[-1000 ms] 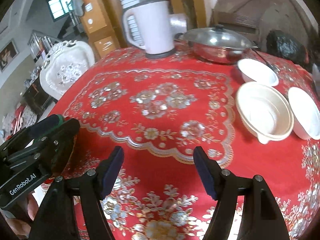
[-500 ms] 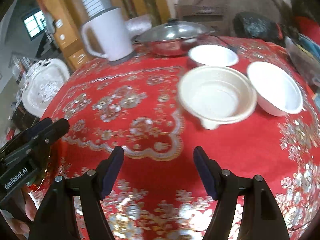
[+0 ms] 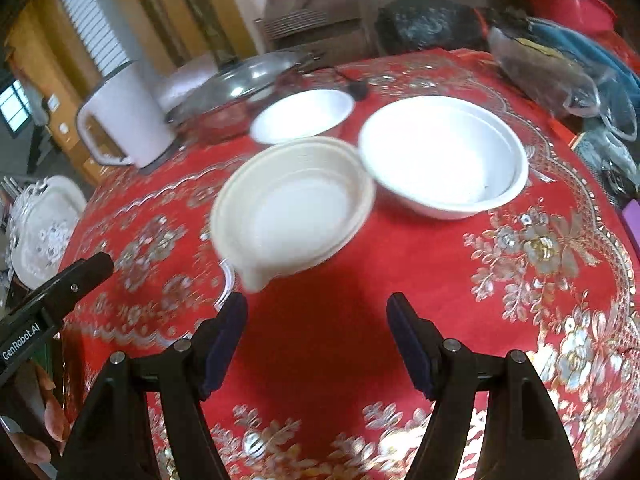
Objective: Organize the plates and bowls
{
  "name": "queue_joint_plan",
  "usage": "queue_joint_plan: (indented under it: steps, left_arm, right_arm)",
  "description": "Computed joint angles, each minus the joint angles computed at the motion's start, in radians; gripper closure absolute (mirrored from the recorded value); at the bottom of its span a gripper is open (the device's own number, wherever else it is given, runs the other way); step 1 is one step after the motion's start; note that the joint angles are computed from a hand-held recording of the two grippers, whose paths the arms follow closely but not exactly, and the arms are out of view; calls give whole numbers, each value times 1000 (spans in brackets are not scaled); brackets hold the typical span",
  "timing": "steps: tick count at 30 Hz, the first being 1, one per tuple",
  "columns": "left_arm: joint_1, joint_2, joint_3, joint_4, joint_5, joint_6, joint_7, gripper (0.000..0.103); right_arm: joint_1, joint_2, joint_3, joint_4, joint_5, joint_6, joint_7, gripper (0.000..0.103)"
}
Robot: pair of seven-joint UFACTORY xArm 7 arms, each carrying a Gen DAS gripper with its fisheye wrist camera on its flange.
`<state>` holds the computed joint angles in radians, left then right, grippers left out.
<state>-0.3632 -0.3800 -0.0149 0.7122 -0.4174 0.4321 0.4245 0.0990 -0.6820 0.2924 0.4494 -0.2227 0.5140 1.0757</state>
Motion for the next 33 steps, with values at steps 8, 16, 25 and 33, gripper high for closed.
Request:
queue_joint_plan:
  steps: [8, 16, 25, 33]
  left_arm:
    - [16, 178, -63, 129, 42, 13, -66, 39]
    - [29, 305, -117, 212, 103, 8, -122, 39]
    - [37, 389, -143, 257, 184, 12, -187, 74]
    - [44, 347, -140, 223, 200, 4, -177, 82]
  right_arm:
    - [3, 130, -91, 22, 56, -109, -90, 31]
    - [-46, 203, -107, 47, 60, -159, -136, 31]
    - [-124, 267, -62, 98, -58, -131, -121, 64]
    - [-84, 280, -50, 128, -123, -100, -121, 70]
